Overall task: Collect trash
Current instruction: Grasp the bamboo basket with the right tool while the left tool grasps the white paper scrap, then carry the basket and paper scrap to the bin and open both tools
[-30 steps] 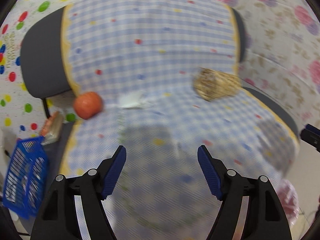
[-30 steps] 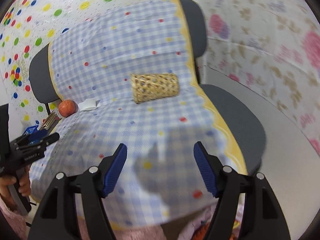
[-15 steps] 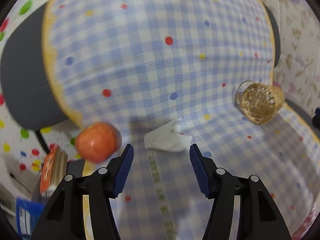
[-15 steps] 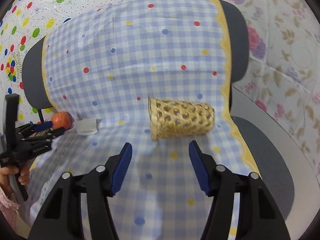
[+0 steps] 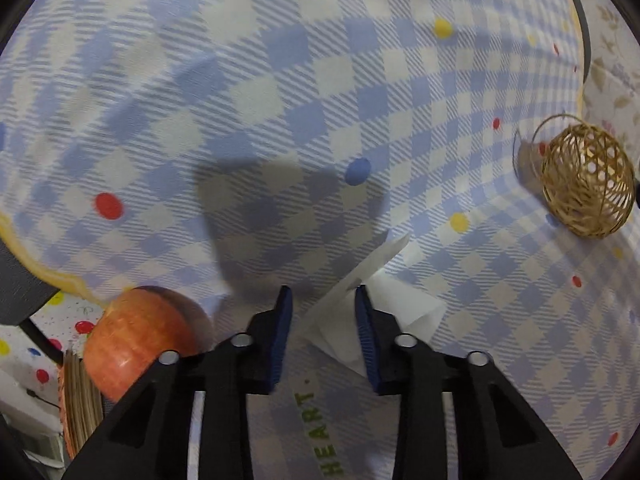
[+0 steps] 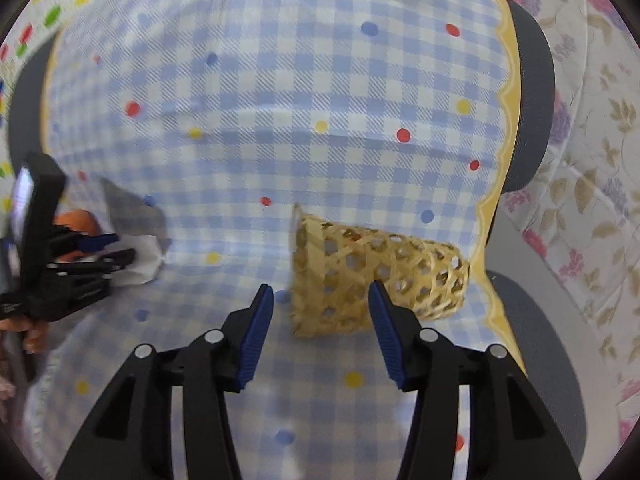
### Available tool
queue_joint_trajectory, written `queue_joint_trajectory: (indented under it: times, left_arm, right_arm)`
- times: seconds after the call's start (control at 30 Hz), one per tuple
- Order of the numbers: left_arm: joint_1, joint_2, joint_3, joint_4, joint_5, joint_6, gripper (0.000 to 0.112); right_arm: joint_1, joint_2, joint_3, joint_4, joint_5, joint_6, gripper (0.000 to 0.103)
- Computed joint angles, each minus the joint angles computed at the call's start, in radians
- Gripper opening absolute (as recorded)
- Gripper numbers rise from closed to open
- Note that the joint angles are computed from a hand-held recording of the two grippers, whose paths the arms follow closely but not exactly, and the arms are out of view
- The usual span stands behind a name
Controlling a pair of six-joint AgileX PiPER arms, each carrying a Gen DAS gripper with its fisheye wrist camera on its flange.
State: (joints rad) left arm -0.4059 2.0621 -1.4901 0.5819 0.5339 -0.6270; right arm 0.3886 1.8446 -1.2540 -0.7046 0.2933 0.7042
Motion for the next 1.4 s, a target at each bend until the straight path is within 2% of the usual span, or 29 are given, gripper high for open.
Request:
queue_joint_trajectory:
  times: [0.03, 0.07, 0.2, 0.3, 0.4, 0.43, 0.5, 0.53, 0.6, 0.7, 0.73, 0.83, 0.93, 1.0, 1.1, 1.2, 1.3, 1.4]
  left_arm:
    - [0.002, 0.004, -0.005, -0.01, 0.003, 0.009, 0.008]
    - [0.001, -0.003, 0.005, -0.001, -0.003, -0.004, 0.004]
    - [0.0, -0.117, 0.13, 0.0, -0.091, -0.089, 0.0]
    - [-0.046, -0.214, 0.221, 0.117, -0.085, -0.267, 0.0]
    - [-0.102, -0.309, 0.305, 0.2, -0.073, -0.407, 0.0]
    - [-0.12, -0.337, 0.332, 0.232, -0.066, -0.449, 0.0]
    - [-0.155, -0.397, 0.38, 0.271, -0.05, -0.51, 0.0]
    - [-0.166, -0.423, 0.398, 0.278, -0.042, -0.521, 0.0]
    - [-0.217, -0.481, 0.446, 0.334, -0.014, -0.6, 0.0]
    - [-0.307, -0.545, 0.497, 0.413, 0.058, -0.703, 0.0]
    - [-0.35, -0.565, 0.515, 0.437, 0.091, -0.746, 0.0]
    - [-0.447, -0.597, 0.54, 0.457, 0.15, -0.832, 0.0]
    - [-0.533, -0.602, 0.554, 0.47, 0.187, -0.904, 0.0]
    - [-0.597, -0.61, 0.574, 0.478, 0.212, -0.962, 0.0]
    - [-0.71, -0.617, 0.59, 0.484, 0.261, -1.041, 0.0]
    - [-0.803, -0.61, 0.585, 0.489, 0.301, -1.082, 0.0]
    - [-0.895, -0.581, 0.559, 0.488, 0.331, -1.096, 0.0]
    - [-0.958, -0.541, 0.523, 0.492, 0.317, -1.097, 0.0]
  right_arm:
    - [0.006, 0.016, -0.016, -0.045, 0.014, 0.046, 0.052]
    - [0.009, 0.026, -0.026, -0.064, 0.022, 0.071, 0.052]
    - [0.024, 0.054, -0.052, -0.146, 0.052, 0.154, 0.052]
    - [0.038, 0.076, -0.07, -0.218, 0.089, 0.213, 0.052]
    - [0.044, 0.091, -0.085, -0.296, 0.13, 0.277, 0.036]
    - [0.044, 0.087, -0.083, -0.322, 0.141, 0.297, 0.02]
    - [0.035, 0.065, -0.066, -0.336, 0.14, 0.312, 0.018]
    - [0.018, 0.025, -0.032, -0.322, 0.112, 0.312, 0.016]
    - [-0.022, -0.062, 0.023, -0.173, 0.063, 0.193, 0.007]
    - [-0.092, -0.227, 0.176, 0.127, -0.075, -0.051, 0.006]
    - [-0.105, -0.264, 0.206, 0.227, -0.088, -0.145, 0.006]
    - [-0.136, -0.427, 0.335, 0.527, -0.09, -0.443, 0.006]
    - [-0.175, -0.592, 0.47, 0.814, -0.053, -0.71, 0.006]
    - [-0.185, -0.683, 0.541, 0.872, -0.03, -0.763, 0.006]
    - [-0.24, -0.829, 0.645, 1.0, 0.033, -0.878, 0.006]
    - [-0.308, -0.974, 0.72, 1.031, 0.109, -0.915, 0.006]
    - [-0.508, -1.119, 0.771, 1.216, 0.267, -1.148, 0.006]
    - [-0.807, -1.239, 0.801, 1.355, 0.479, -1.375, 0.006]
